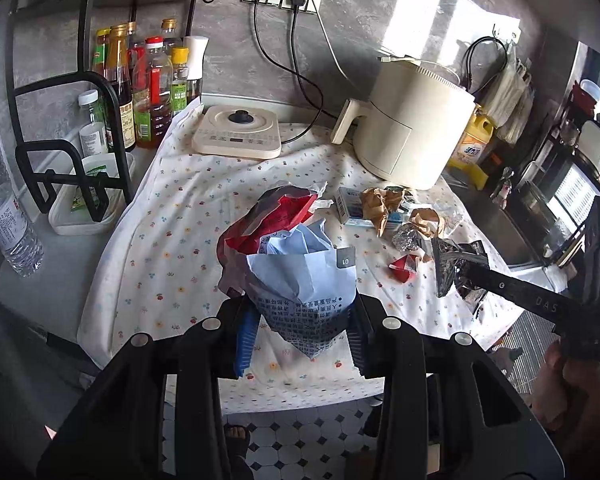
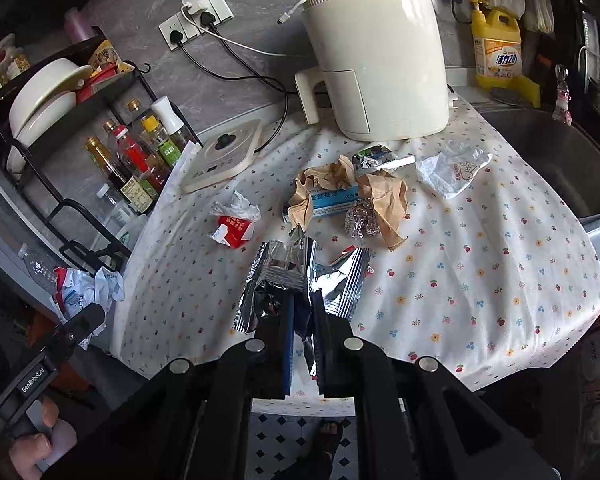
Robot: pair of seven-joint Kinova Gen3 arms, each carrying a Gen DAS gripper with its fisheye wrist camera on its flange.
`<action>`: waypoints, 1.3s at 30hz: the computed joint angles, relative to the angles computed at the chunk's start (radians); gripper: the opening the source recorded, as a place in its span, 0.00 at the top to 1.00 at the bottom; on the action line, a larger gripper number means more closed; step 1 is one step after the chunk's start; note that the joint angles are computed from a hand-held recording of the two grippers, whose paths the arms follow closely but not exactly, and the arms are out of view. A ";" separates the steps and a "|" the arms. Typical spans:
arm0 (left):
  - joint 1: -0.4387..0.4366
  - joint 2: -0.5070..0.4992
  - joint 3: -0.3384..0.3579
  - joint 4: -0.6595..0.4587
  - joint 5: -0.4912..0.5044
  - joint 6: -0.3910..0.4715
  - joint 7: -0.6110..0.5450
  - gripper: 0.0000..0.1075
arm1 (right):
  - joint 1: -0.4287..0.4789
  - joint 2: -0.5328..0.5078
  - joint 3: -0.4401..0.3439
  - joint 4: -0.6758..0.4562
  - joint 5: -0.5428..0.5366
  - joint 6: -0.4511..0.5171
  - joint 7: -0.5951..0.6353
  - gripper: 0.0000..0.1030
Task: Collect trash
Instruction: 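Carry the foil bag with the right gripper over the white bucket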
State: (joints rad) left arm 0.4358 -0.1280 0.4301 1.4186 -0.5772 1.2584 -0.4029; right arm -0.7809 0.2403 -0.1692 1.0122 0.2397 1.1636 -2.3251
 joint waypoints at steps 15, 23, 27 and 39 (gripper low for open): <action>0.249 0.212 0.024 -0.154 -0.082 -0.050 0.027 0.64 | 0.187 -0.382 -0.081 0.405 0.011 0.000 -0.174 0.91; 0.401 0.384 0.004 -0.283 -0.037 -0.111 -0.036 0.64 | 0.342 -0.607 -0.076 0.593 -0.054 0.095 -0.207 0.91; 0.467 0.466 -0.009 -0.363 -0.003 -0.117 -0.094 0.64 | 0.411 -0.708 -0.063 0.666 -0.085 0.157 -0.195 0.91; 0.619 0.659 -0.067 -0.574 0.125 -0.076 -0.273 0.64 | 0.590 -0.948 -0.010 0.884 -0.233 0.314 -0.157 0.91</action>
State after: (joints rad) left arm 1.0549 0.5312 0.3634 0.8447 -0.4526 1.1824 -0.6760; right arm -0.1911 -0.7081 -0.1796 1.8964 0.0070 1.4775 -2.4821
